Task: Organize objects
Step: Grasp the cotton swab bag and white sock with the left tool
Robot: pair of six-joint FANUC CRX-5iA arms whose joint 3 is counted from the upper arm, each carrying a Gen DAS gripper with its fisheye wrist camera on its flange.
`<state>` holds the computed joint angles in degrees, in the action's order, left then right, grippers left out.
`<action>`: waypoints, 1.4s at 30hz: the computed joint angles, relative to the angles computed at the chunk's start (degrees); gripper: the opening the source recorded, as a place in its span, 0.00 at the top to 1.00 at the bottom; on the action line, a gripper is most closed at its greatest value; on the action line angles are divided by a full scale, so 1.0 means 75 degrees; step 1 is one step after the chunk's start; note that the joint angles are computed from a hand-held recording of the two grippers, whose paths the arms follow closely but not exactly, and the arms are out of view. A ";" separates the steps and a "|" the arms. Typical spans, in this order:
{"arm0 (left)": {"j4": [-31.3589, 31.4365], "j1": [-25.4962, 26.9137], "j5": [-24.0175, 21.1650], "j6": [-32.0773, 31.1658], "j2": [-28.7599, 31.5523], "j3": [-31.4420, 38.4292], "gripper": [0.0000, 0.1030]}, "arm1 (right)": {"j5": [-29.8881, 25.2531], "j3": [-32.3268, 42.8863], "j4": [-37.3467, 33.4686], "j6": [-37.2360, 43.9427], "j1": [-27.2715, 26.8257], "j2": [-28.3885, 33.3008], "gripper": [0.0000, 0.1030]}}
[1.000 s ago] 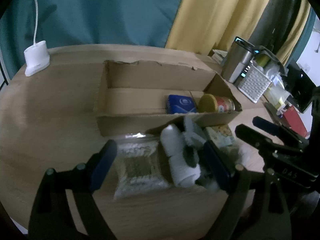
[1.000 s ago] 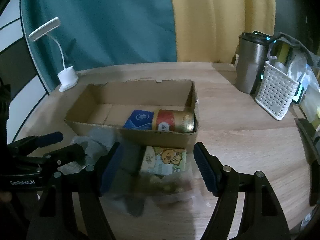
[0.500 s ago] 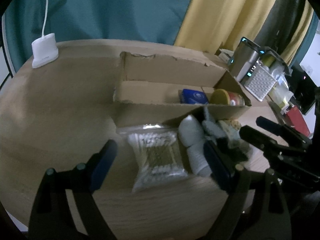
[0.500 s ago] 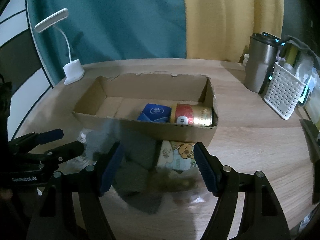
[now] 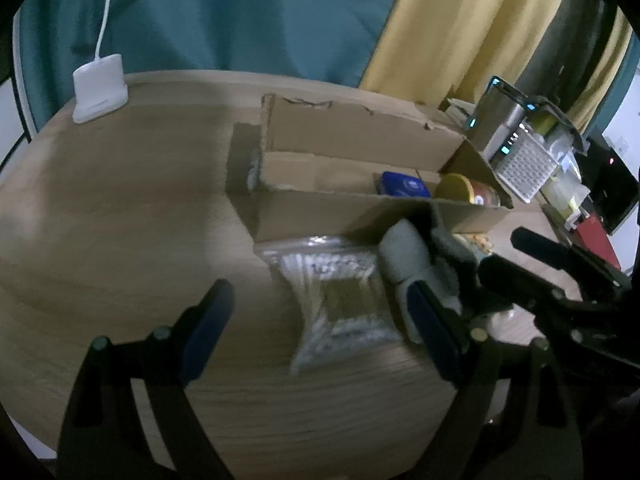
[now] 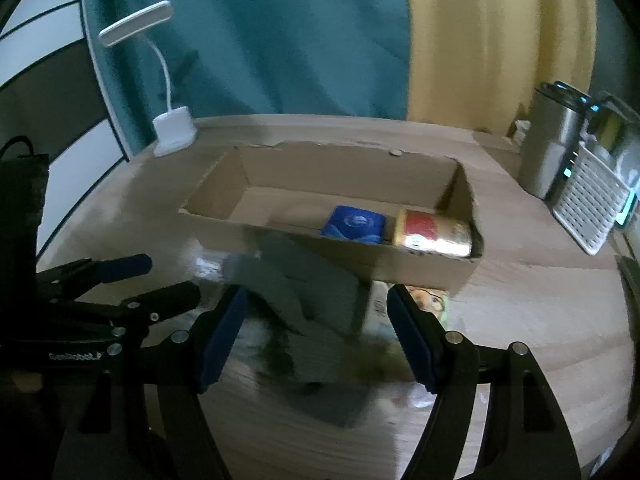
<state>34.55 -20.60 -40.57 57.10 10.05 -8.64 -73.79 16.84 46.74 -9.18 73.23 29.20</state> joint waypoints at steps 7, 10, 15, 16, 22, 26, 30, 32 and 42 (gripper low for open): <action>0.0006 0.0109 -0.0030 -0.0029 0.0043 0.0005 0.13 | 0.0141 0.0370 -0.0131 0.0424 -0.0080 0.0243 0.26; 0.0005 0.0146 -0.0057 -0.0030 0.0078 0.0025 0.13 | 0.0227 0.0488 -0.0213 0.0578 -0.0127 0.0321 0.26; -0.0040 0.0150 -0.0102 0.0024 0.0132 0.0077 0.13 | 0.0376 0.0601 -0.0354 0.0773 -0.0197 0.0393 0.26; -0.0037 0.0147 -0.0123 0.0027 0.0156 0.0097 0.13 | 0.0393 0.0573 -0.0365 0.0755 -0.0208 0.0379 0.26; -0.0216 0.0065 -0.0226 0.0144 0.0273 0.0248 0.13 | 0.0364 0.0310 -0.0408 0.0324 -0.0252 0.0214 0.26; -0.0343 -0.0004 -0.0280 0.0250 0.0351 0.0365 0.13 | 0.0439 0.0099 -0.0480 0.0127 -0.0266 0.0084 0.26; -0.0608 -0.0110 -0.0361 0.0405 0.0491 0.0572 0.13 | 0.0468 -0.0125 -0.0505 -0.0114 -0.0248 -0.0058 0.26; -0.0770 -0.0157 -0.0432 0.0502 0.0566 0.0686 0.13 | 0.0521 -0.0277 -0.0555 -0.0224 -0.0245 -0.0152 0.26; -0.1746 -0.0408 -0.0464 0.1075 0.0743 0.1098 0.13 | 0.1060 -0.0510 -0.0909 0.0007 -0.0323 -0.0237 0.45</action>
